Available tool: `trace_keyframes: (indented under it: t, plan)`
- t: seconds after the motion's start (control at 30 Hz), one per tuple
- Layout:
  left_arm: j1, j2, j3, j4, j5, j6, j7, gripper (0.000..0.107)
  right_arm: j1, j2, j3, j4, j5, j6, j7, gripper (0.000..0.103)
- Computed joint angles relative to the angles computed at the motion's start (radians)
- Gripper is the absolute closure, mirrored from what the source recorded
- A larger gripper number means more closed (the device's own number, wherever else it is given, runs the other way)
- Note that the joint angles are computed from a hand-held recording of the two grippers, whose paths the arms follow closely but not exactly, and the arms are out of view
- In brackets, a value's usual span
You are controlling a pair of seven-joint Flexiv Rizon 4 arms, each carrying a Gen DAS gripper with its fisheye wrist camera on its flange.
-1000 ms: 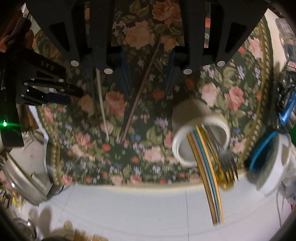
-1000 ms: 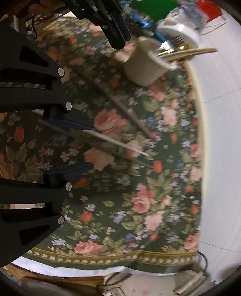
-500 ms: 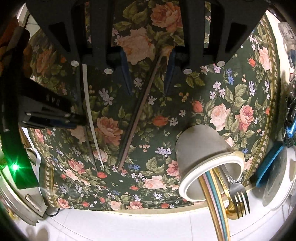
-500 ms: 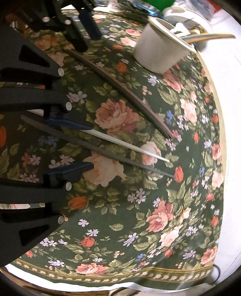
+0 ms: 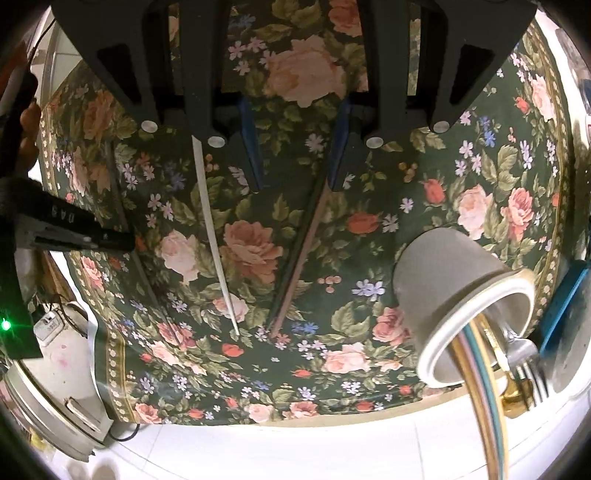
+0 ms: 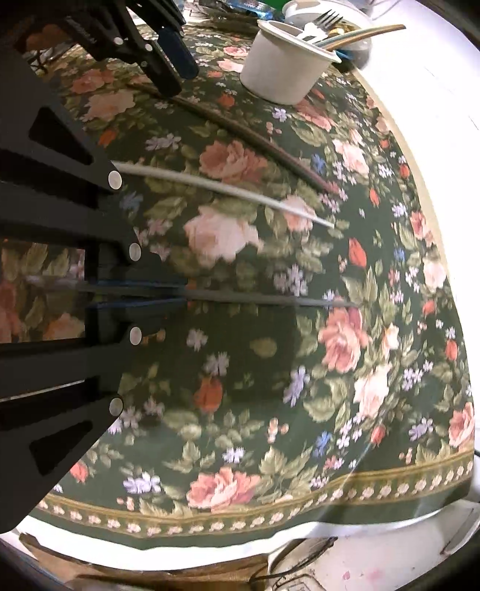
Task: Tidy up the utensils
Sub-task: 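Close the left gripper on the white stick while the right gripper closes on the dark stick, then lift the white stick with the left gripper while the right gripper lifts the dark stick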
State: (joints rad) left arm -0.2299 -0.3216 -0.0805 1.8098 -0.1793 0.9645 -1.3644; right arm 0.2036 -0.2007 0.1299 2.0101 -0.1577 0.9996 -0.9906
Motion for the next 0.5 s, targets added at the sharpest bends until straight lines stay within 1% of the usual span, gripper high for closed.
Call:
trace_keyframes:
  t: [0.03, 0.13, 0.33, 0.5]
  plan:
    - [0.000, -0.004, -0.002, -0.004, -0.001, -0.004, 0.002, 0.072, -0.001, -0.002, -0.004, -0.005, -0.003, -0.007, 0.002, 0.097]
    - [-0.004, -0.016, -0.008, -0.017, -0.001, -0.019, 0.008, 0.072, -0.019, -0.032, 0.009, -0.061, 0.059, -0.042, -0.068, 0.097]
    - [-0.008, -0.046, -0.030, -0.054, -0.036, -0.048, 0.037, 0.072, -0.042, -0.071, 0.013, -0.116, 0.141, -0.027, -0.127, 0.096]
    - [-0.018, -0.107, -0.043, -0.126, -0.067, -0.092, 0.024, 0.072, -0.033, -0.087, 0.005, -0.127, 0.124, -0.011, -0.136, 0.097]
